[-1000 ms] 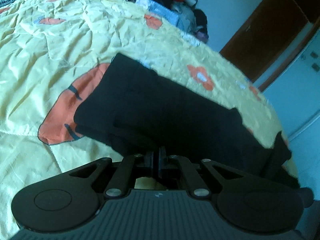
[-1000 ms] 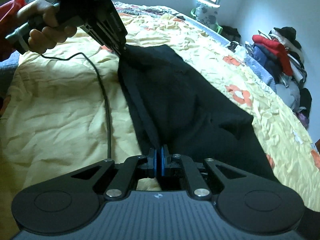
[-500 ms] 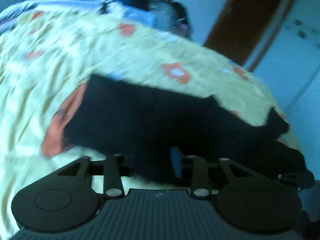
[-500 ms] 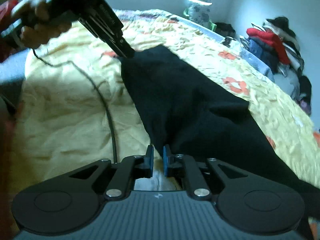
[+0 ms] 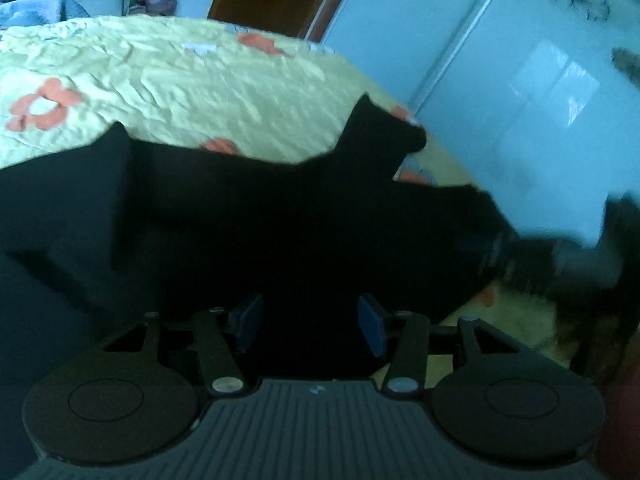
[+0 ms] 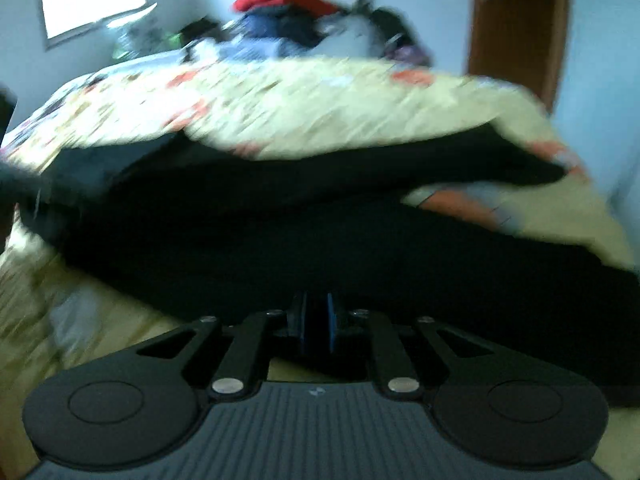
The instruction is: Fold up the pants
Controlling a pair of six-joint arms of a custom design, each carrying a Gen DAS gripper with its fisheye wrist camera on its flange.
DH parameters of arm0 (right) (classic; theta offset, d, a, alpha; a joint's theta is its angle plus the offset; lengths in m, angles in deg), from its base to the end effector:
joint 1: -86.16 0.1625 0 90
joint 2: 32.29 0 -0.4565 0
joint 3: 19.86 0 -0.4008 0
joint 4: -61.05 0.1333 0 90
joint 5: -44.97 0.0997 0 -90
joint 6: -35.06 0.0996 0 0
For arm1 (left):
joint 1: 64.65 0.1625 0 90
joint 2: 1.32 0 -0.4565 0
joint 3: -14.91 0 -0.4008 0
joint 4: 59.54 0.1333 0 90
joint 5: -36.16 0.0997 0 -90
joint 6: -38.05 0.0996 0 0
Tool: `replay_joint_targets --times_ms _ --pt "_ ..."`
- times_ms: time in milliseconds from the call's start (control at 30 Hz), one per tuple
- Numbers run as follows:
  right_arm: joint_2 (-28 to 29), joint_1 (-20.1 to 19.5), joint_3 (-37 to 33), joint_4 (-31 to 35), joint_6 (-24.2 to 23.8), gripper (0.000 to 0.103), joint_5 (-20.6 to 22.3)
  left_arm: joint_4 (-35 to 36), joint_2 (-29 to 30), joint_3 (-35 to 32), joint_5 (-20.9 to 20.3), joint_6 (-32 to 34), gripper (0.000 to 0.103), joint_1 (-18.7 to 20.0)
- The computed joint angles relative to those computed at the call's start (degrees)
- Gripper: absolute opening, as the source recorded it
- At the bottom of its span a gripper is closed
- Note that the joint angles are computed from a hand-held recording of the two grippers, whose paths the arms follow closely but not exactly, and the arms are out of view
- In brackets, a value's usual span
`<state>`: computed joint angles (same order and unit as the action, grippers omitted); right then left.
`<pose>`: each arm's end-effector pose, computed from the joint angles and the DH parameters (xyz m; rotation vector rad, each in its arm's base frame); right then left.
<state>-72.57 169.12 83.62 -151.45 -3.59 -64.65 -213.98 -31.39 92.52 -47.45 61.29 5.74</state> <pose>0.0181 -0.6678 0.1377 0.3988 -2.2198 1.0268 -0.1291 -0.7924 0.0298 1.0691 2.7924 -0.4387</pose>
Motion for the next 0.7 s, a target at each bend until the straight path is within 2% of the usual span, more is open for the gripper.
replay_joint_targets --times_ms 100,200,233,267,333,433,500,567,667,700 --pt "2.31 0.58 -8.14 -2.73 2.7 0.011 -2.1 -2.35 1.52 -0.31 -1.15 1.38 0.056 0.58" --pt "4.97 0.43 -19.13 2.88 9.8 0.018 -2.38 -3.58 2.48 -0.79 -2.65 1.67 0.059 0.76" --pt "6.21 0.29 -23.39 6.12 12.92 0.03 -2.96 -3.95 2.78 -0.89 -2.82 1.92 0.059 0.72" --pt "8.03 0.27 -28.44 9.39 16.1 0.048 -4.95 -4.41 2.87 -0.77 -3.12 2.58 0.059 0.71" --pt "12.6 0.32 -39.14 15.11 20.2 0.059 -9.71 -4.93 3.44 -1.04 -3.25 3.82 0.059 0.35" --pt "19.44 0.41 -53.7 22.05 22.08 0.058 -16.09 -5.15 4.26 -1.93 -3.36 4.27 0.053 0.23" --pt "22.47 0.34 -60.18 26.49 24.08 0.058 -19.31 -4.64 4.39 -2.47 -3.36 3.55 0.042 0.21" --pt "26.79 0.53 -68.56 30.74 24.81 0.058 -23.37 -3.46 4.84 -3.66 -3.5 2.78 0.035 0.31" --pt "30.81 0.22 -77.24 37.25 26.84 0.058 -25.38 -1.71 5.25 -5.07 -4.1 1.41 0.027 0.6" --pt "31.8 0.06 -79.34 38.16 26.58 0.054 -25.37 -1.36 5.27 -5.27 -4.31 1.1 0.026 0.68"
